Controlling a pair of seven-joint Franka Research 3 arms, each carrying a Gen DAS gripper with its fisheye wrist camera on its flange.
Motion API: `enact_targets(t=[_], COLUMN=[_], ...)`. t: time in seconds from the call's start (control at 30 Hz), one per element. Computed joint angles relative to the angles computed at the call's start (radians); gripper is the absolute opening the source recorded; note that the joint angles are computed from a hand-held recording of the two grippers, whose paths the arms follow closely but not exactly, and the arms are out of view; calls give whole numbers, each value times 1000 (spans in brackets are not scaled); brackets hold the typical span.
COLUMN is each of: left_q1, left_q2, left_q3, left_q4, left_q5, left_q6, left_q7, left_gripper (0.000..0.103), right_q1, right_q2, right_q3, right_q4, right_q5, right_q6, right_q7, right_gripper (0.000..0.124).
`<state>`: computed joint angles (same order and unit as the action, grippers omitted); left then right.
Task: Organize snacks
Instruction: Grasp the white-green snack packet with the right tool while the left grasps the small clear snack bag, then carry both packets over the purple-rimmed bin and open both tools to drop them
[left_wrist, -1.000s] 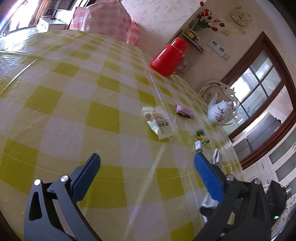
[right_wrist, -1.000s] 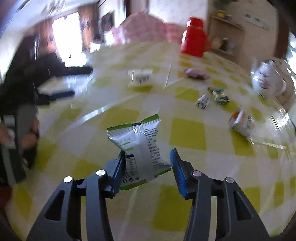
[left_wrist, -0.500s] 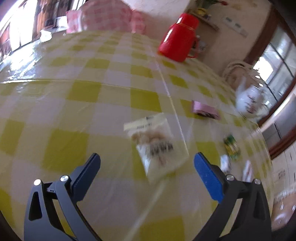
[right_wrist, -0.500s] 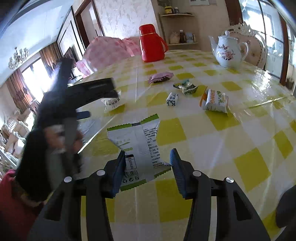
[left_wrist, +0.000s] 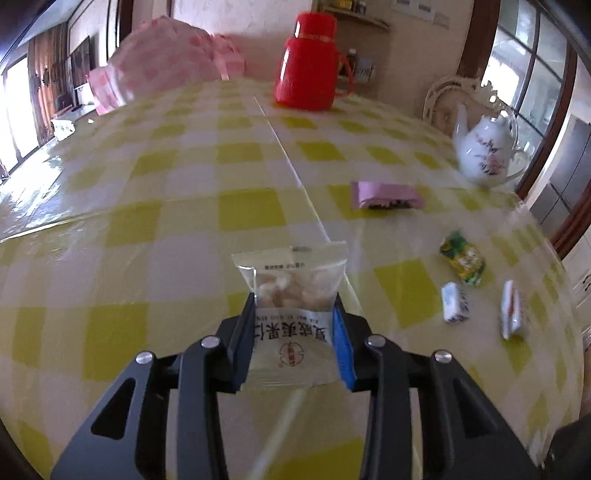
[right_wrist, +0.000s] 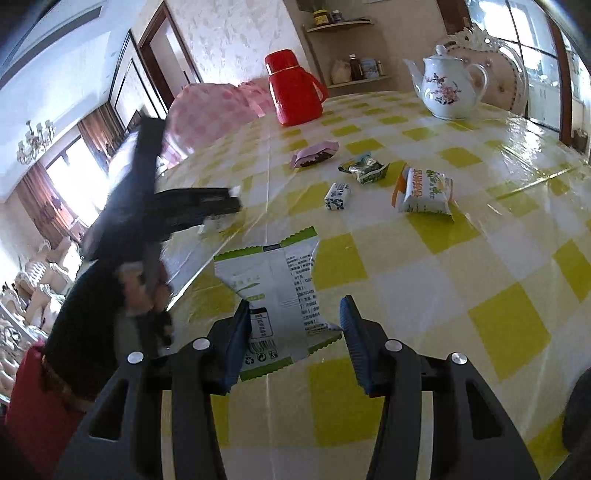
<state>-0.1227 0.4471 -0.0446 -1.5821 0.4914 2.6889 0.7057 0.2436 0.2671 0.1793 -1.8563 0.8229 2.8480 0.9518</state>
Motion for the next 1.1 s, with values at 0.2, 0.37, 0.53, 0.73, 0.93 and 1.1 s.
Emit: enact_targets(t=[0.2, 0.37, 0.53, 0.73, 0.93, 1.1], left_q1=[-56, -63, -1, 74, 123, 82], left_q2=[-234, -460, -648, -849, -1090, -1275], left_q3=[77, 120, 35, -38, -124, -137], left_q4=[-305, -530, -696, -883, -1065, -1187], left_q5=[231, 758, 1002, 1047, 1014, 829], left_q6=[169, 253, 210, 222, 197, 183], left_q7=[-282, -849, -1102, -1198, -1183, -957], left_gripper=[38, 38, 38, 39, 39, 39], right_q1=[-17, -32, -17, 98, 232, 305], right_q2=[11, 4, -94, -285, -412, -519], right_q3=[9, 28, 47, 54, 42, 46], right_q4=[16, 10, -95, -287, -409, -505], right_q5=[49, 133, 289, 587, 672, 592], right_q6=[-4, 21, 51, 197, 338, 389], right_q7=[-13, -77, -110, -311, -403, -354], right_gripper=[48, 48, 48, 48, 48, 48])
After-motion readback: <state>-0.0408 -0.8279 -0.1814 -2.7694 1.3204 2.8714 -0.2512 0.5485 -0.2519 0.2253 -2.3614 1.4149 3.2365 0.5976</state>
